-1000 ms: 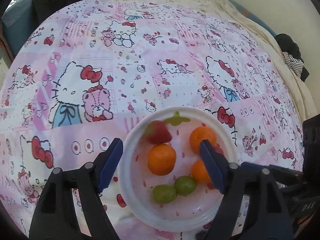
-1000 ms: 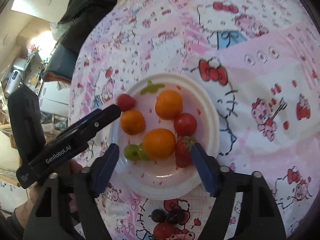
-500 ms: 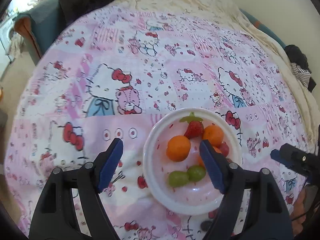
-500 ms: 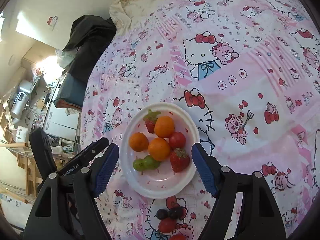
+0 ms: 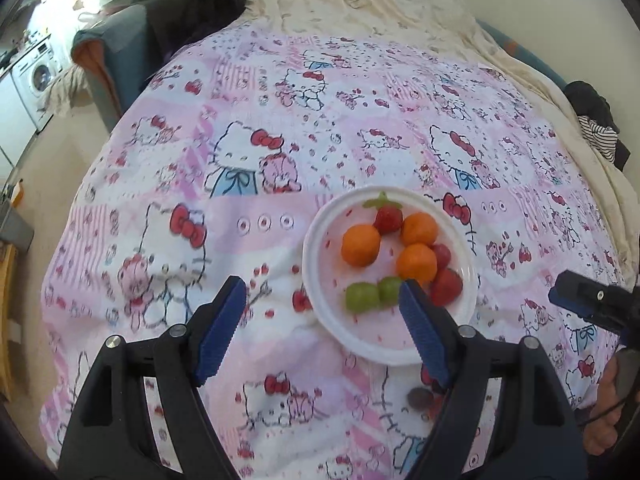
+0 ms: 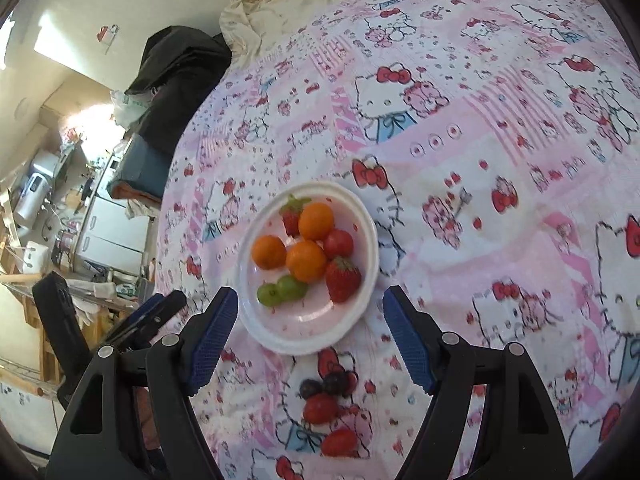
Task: Organize fruits
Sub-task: 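Withdraw both tools from the plate toward the remaining fruits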
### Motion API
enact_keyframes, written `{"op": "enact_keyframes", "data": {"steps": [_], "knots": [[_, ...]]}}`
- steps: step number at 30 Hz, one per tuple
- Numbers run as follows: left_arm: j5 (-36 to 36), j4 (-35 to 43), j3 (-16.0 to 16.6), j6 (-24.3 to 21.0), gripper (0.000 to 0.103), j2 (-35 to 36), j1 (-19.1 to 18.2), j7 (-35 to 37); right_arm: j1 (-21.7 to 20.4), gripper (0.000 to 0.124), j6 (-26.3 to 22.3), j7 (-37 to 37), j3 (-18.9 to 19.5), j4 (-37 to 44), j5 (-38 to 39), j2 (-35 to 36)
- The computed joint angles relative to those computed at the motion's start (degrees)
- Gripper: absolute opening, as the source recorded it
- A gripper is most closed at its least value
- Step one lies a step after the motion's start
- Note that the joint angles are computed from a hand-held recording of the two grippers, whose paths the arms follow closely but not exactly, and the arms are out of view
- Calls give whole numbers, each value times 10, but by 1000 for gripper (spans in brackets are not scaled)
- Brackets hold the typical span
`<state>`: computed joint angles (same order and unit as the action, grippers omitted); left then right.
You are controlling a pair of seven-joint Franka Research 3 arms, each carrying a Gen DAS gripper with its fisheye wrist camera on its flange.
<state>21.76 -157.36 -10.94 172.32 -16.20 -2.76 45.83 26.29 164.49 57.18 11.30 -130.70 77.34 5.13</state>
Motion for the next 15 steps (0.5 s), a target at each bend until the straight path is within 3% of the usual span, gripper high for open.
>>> {"op": "enact_keyframes", "data": {"steps": [6, 12, 15], "knots": [[-58, -43, 27, -11, 76, -42, -54, 21, 17, 78, 5, 38, 3, -51, -59, -34], [-77, -73, 9, -21, 76, -80, -61, 0, 32, 78, -9, 90, 2, -86, -172, -50], [-79, -85, 7, -28, 76, -97, -66, -8, 41, 78, -30, 165, 4, -95, -336, -43]]}}
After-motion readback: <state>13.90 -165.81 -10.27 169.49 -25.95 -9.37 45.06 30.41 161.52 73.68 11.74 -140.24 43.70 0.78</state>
